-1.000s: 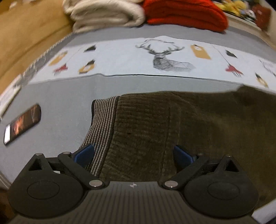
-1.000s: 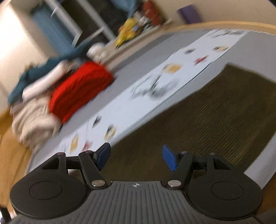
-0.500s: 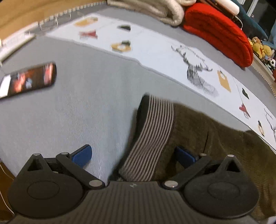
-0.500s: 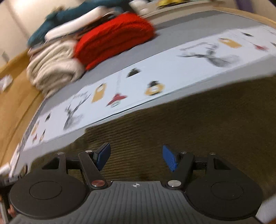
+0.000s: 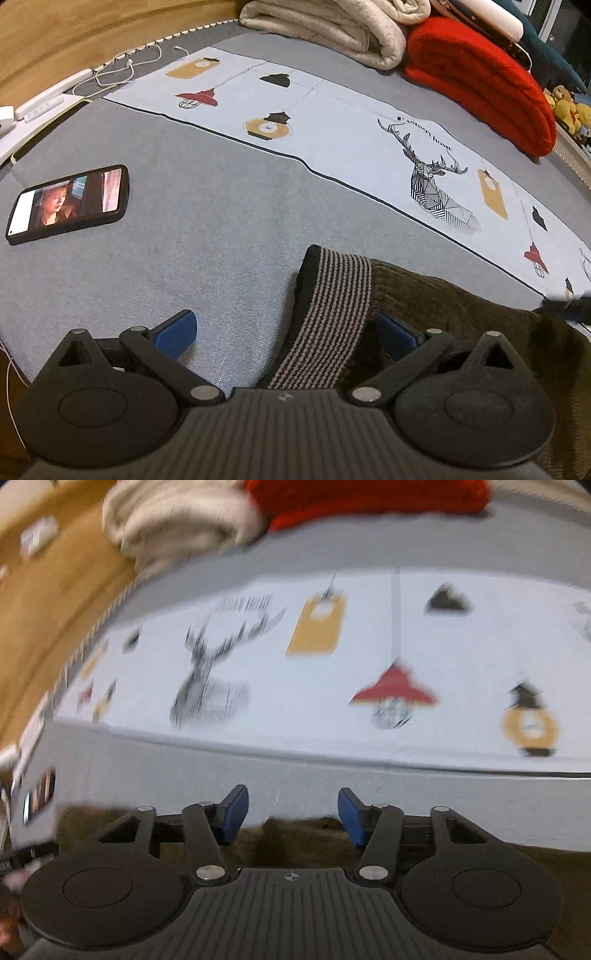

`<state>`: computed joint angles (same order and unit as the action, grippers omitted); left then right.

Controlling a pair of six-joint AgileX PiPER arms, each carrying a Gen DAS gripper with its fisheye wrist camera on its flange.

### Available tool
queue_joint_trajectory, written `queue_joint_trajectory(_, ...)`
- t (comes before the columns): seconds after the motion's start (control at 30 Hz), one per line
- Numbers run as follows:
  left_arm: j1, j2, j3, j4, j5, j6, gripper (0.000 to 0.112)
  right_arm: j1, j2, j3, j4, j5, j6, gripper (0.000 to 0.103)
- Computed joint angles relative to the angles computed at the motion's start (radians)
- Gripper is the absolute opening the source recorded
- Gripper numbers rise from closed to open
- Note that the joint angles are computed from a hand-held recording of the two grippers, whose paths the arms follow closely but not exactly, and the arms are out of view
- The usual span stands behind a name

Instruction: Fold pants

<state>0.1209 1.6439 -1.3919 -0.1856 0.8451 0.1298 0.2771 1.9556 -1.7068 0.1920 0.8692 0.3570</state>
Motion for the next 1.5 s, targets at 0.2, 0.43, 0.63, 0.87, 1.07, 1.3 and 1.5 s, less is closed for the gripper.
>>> queue_joint_trajectory(0.2,0.004,0.005,0.0,-0.007,0.006,-0.006,0.103,0.099,-0.046,0.05,-0.239,-0.105,0.089,0.003)
queue_joint_trajectory(0.43,0.0,-0.001,0.006,-0.001,0.002,-0.008,0.103,0.089,-0.044,0.077,-0.353,-0.152,0.232,0.0)
queue_joint_trajectory(0.63,-0.009,-0.011,0.02,0.017,-0.009,-0.009,0.103,0.144,-0.251,0.307,-0.228,-0.293,0.181,0.011)
queue_joint_trajectory(0.87,-0.068,-0.038,0.075,0.124,-0.066,-0.049,0.103,0.467,-0.315,0.533,-0.431,-0.283,0.429,0.035)
queue_joint_trajectory(1.07,-0.129,-0.132,0.179,0.217,-0.16,-0.052,0.103,0.594,-0.416,0.605,-0.582,-0.244,0.642,0.042)
queue_joint_trajectory(1.3,-0.237,-0.165,0.279,0.369,-0.18,-0.025,0.103,0.649,-0.558,0.764,-0.594,-0.304,0.887,0.043)
queue_joint_trajectory(1.5,-0.18,-0.233,0.365,0.265,-0.147,0.016,0.103,0.813,-0.761,0.864,-0.856,-0.135,1.421,0.05)
